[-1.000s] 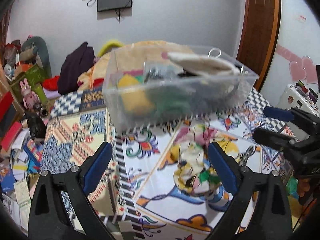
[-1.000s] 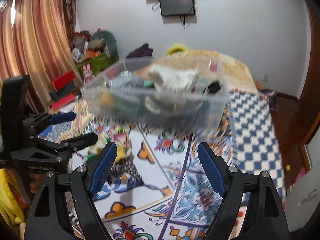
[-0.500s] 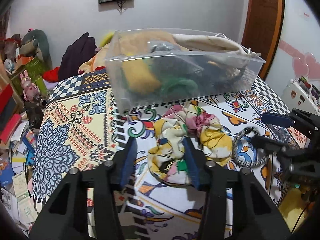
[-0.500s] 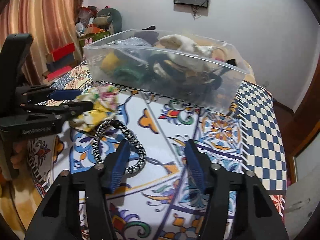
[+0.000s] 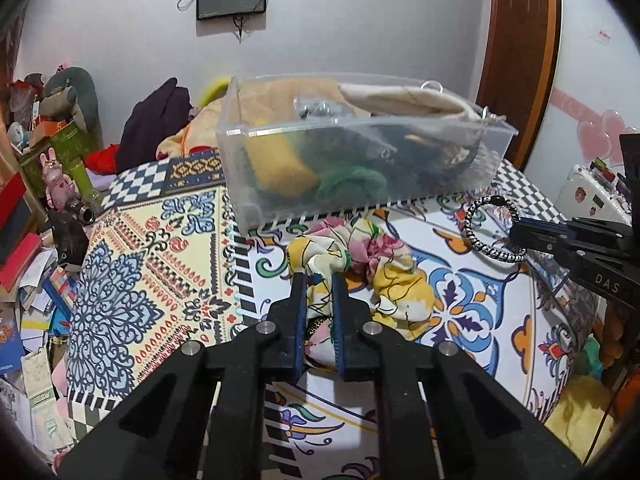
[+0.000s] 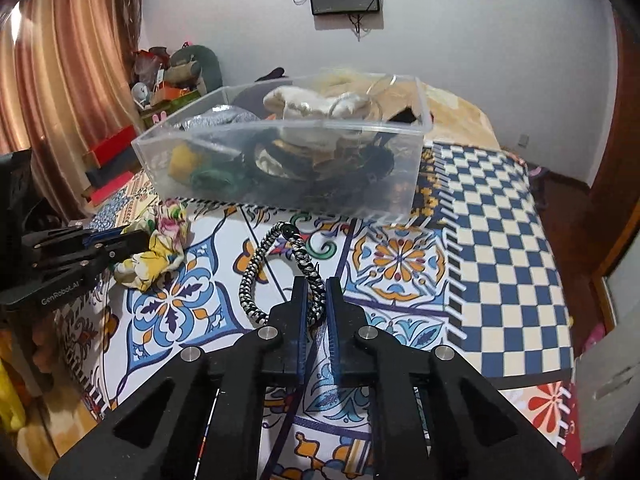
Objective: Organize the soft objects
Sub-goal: 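Grasp the floral cloth with the left tool while the right tool grasps the braided cord, then lower the floral cloth and braided cord into the clear box and open both tools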
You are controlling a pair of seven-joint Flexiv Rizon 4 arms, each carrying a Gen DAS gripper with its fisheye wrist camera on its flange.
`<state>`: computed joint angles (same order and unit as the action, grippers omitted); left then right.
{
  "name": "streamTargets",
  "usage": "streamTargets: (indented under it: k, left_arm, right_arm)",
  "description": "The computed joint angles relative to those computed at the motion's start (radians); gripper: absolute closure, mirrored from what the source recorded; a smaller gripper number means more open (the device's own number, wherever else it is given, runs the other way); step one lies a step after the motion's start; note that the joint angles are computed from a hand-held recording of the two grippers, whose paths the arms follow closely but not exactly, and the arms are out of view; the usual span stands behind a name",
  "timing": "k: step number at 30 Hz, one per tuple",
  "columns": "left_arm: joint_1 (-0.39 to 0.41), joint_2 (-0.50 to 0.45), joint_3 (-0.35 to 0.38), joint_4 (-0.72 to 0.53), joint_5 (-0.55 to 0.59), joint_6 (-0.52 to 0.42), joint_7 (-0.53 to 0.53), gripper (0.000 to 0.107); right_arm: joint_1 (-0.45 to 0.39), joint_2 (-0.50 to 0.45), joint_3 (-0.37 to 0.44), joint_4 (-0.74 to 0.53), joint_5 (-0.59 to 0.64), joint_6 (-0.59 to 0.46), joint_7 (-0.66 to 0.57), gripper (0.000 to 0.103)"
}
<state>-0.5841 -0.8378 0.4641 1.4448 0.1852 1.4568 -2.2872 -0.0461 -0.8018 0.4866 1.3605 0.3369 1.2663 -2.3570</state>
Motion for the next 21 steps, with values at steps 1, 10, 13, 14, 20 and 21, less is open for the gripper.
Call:
streamTargets:
  k: [1,10,13,14,20,21]
  left_arm:
    - [-0.005,0.004,0.007,0.006,0.003,0.013,-0.009,0.096]
    - [-0.090,0.030,0.124,0.020,0.014,0.073,-0.045,0.097]
    - [-0.120,0.028,0.173,0.009,0.009,0.079,-0.054,0.097]
    - [-0.125,0.026,0.186,0.004,0.006,0.083,-0.057,0.097]
    - [-0.155,-0.001,0.272,-0.053,-0.020,0.088,-0.076,0.097]
    - [-0.165,-0.011,0.296,-0.063,-0.024,0.086,-0.087,0.097]
  right_arm:
    - [-0.007,0.003,0.010,0.003,0.005,0.006,-0.011,0.095]
    - [-0.056,0.035,0.101,0.022,0.057,0.073,-0.110,0.095]
    - [-0.067,0.040,0.123,0.012,0.074,0.078,-0.132,0.095]
    - [-0.068,0.040,0.127,0.007,0.079,0.083,-0.138,0.095]
    - [-0.063,0.030,0.154,-0.051,0.103,0.094,-0.151,0.095]
    - [-0.059,0.028,0.153,-0.060,0.106,0.098,-0.153,0.095]
